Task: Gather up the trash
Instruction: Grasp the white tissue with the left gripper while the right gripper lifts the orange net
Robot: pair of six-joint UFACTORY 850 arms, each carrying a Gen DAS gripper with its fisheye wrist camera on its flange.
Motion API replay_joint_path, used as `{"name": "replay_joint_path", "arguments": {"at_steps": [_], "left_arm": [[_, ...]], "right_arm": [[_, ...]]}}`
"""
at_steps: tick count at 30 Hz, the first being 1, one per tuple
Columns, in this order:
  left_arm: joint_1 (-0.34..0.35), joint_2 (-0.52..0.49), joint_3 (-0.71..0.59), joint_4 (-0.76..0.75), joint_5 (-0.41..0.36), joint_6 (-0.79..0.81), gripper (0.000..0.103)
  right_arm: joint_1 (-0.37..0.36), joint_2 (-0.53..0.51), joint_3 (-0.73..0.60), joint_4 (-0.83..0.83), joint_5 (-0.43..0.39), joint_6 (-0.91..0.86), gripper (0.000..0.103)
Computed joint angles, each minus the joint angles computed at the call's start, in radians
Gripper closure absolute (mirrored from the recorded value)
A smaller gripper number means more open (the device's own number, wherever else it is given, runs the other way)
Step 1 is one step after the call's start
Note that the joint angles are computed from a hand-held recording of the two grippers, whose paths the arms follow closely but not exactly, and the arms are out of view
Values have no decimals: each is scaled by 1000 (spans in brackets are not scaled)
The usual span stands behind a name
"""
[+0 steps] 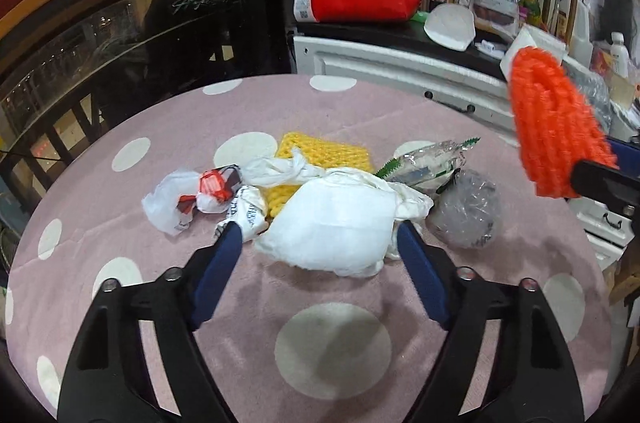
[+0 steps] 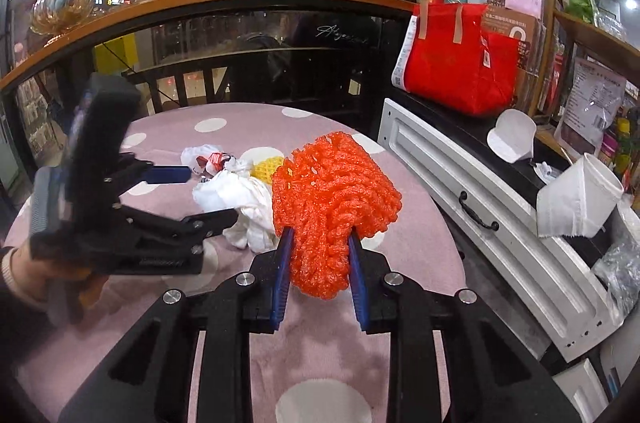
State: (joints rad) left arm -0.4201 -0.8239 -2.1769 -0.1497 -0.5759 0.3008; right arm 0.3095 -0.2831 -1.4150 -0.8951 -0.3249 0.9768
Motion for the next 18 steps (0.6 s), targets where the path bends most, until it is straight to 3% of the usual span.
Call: {"name": "replay_joint_path", "arguments": {"at_steps": [1,5,6,18], "left_arm": [[-1,-17,-25,-4,-21,2,36],[2,-44,-66,-37,-61,-20,80],[5,-36,-54,-59,-61,-17,84],[-2,207,285,-145,140,100,97]], "right_arm": [[-1,6,7,-7,3,12,77],[-2,35,46,-49,11,80,77],[-2,41,55,-61,9,97,77],[-4,112,149,-123,18,216,77]]}}
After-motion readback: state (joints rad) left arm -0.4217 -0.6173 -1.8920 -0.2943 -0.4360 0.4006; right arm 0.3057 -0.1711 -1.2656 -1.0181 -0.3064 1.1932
